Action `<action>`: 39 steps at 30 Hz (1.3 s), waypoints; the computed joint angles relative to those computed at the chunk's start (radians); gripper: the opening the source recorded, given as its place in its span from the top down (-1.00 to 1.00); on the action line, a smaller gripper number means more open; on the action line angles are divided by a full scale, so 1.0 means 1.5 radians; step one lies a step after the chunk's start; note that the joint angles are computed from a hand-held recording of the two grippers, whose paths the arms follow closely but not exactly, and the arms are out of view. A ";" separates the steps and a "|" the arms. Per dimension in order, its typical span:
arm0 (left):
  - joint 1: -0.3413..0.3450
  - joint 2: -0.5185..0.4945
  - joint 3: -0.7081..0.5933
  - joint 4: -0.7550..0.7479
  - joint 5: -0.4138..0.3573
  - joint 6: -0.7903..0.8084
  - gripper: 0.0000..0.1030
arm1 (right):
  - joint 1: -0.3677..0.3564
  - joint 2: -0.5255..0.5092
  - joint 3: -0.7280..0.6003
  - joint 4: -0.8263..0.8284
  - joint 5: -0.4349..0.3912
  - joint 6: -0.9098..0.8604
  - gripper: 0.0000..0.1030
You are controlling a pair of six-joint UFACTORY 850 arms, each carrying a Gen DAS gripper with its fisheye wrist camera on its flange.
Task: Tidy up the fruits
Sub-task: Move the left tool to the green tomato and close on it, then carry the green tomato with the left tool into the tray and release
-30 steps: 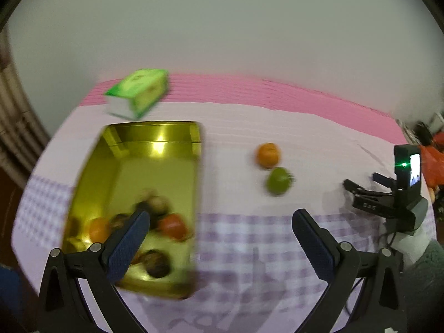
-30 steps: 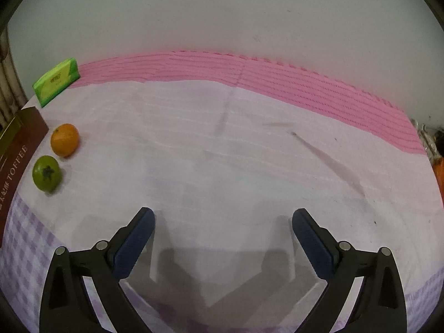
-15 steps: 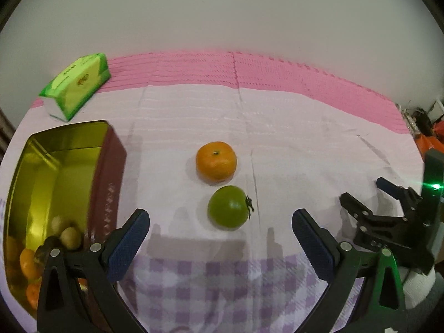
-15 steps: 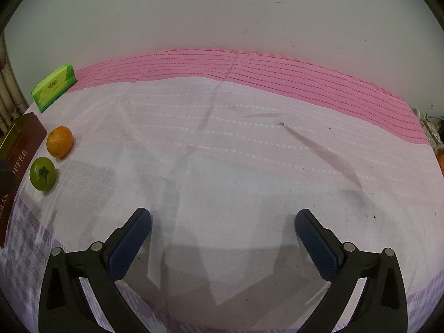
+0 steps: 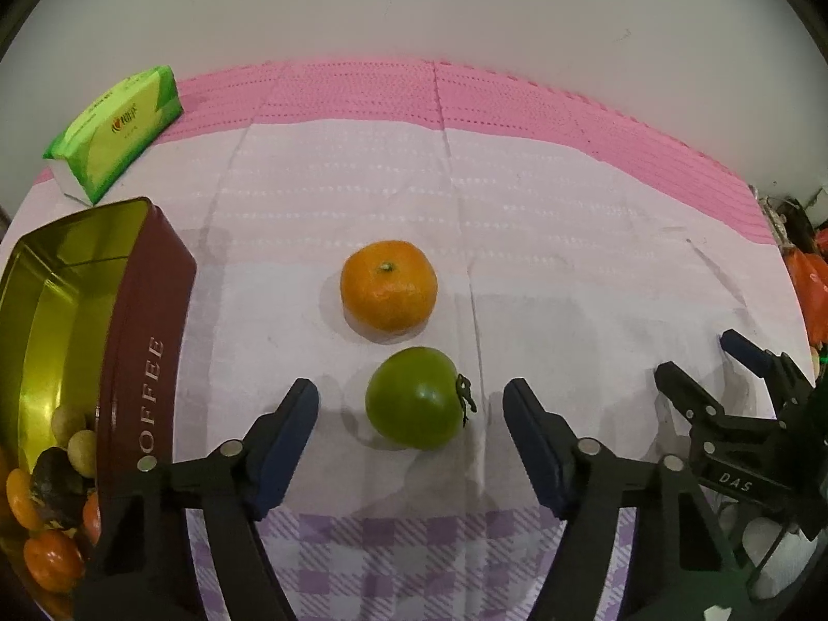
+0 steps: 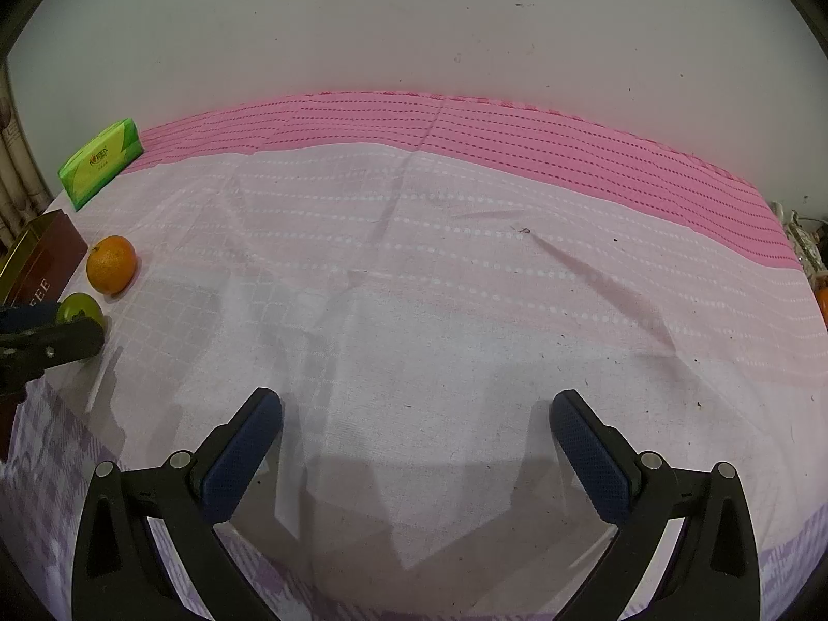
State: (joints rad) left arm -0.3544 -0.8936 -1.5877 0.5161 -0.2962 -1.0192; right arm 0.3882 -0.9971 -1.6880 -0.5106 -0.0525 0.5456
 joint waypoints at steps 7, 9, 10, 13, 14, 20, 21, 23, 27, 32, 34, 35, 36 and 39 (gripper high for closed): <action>-0.004 -0.010 -0.012 0.025 -0.018 -0.014 0.13 | 0.000 0.000 -0.001 0.000 0.000 0.001 -1.00; -0.009 -0.015 -0.022 0.040 -0.034 -0.009 0.27 | 0.000 0.000 0.000 0.000 0.000 0.000 -1.00; -0.011 -0.016 -0.024 0.049 -0.041 -0.008 0.38 | 0.000 0.000 0.000 0.001 0.000 -0.001 -1.00; -0.017 -0.015 -0.022 0.069 -0.052 -0.016 0.38 | 0.000 -0.001 -0.002 0.006 -0.001 -0.005 -1.00; -0.018 -0.013 -0.019 0.076 -0.052 -0.021 0.38 | 0.000 0.001 0.001 0.003 0.000 -0.003 -1.00; -0.024 0.004 0.003 0.082 -0.052 -0.028 0.38 | 0.000 0.000 0.000 -0.002 0.000 0.002 -1.00; -0.025 0.004 0.003 0.086 -0.050 -0.032 0.38 | 0.000 0.000 0.000 -0.002 0.000 0.002 -1.00; -0.028 0.011 0.012 0.109 -0.047 -0.053 0.38 | 0.000 0.000 0.000 -0.002 0.000 0.002 -1.00; -0.033 0.024 0.027 0.118 -0.043 -0.066 0.38 | 0.000 0.000 0.000 -0.005 0.000 0.005 -1.00; -0.036 0.041 0.047 0.119 -0.034 -0.078 0.38 | 0.000 0.000 0.000 -0.007 0.001 0.007 -1.00; -0.037 0.044 0.050 0.126 -0.036 -0.085 0.38 | 0.000 0.000 0.000 -0.010 0.001 0.010 -1.00; -0.038 0.049 0.056 0.132 -0.036 -0.092 0.38 | 0.000 0.000 0.000 -0.010 0.001 0.010 -1.00; -0.038 0.053 0.060 0.136 -0.037 -0.098 0.38 | 0.000 0.000 0.000 -0.010 0.001 0.010 -1.00; -0.039 0.070 0.082 0.148 -0.030 -0.121 0.38 | 0.000 0.000 0.000 -0.012 0.001 0.012 -1.00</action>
State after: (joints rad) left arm -0.4133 -0.7888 -1.4654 0.7385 -0.3413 -1.2013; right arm 0.3878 -0.9973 -1.6875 -0.5282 -0.0514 0.5635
